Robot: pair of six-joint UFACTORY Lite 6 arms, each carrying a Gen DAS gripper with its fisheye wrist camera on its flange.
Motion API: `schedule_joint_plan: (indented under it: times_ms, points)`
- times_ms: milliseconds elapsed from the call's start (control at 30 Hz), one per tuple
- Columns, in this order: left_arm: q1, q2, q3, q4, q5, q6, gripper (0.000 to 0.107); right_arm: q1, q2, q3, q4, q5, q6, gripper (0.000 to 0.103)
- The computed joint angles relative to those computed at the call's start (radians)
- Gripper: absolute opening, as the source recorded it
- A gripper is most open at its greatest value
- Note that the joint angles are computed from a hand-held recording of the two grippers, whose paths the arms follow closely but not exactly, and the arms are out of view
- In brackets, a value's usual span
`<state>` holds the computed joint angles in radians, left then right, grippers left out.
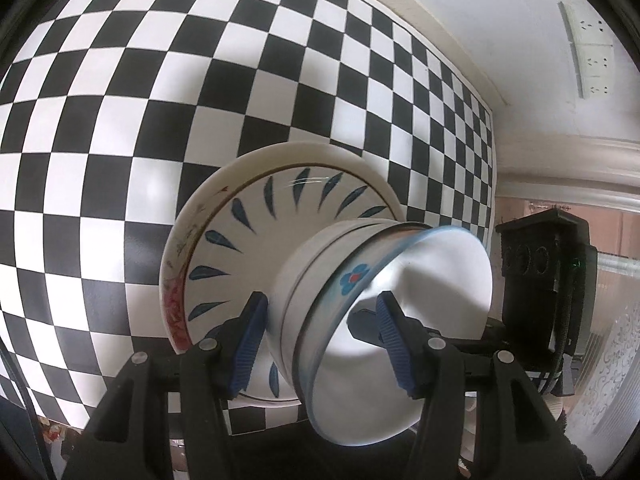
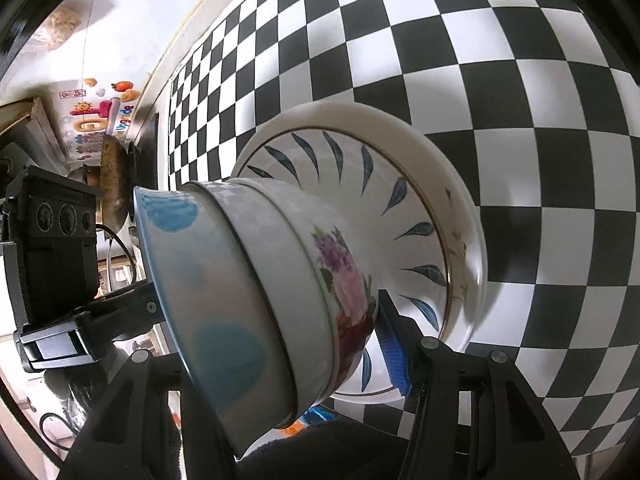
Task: Organize plates and bowls
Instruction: 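Lower the bowl stack onto the plate stack and open both tools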
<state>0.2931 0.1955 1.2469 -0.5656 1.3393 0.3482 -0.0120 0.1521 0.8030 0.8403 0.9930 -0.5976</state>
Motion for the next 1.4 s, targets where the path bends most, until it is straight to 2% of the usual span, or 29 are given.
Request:
schedule_joint_plan:
  times_ms: [567,1167,1400]
  points:
    - [0.036,0.016,-0.012,0.027,-0.018,0.023,0.052,0.095,0.072,0.048,0.042,-0.049,0.018,0.056]
    - [0.009,-0.029,-0.043,0.045,-0.069,-0.008,0.052,0.048,0.086,0.037,0.050,-0.024,-0.008,0.056]
    - [0.011,-0.027,-0.035,0.052,-0.059,-0.015,0.052,0.064,0.074,0.041,0.028,-0.032,0.025,0.056]
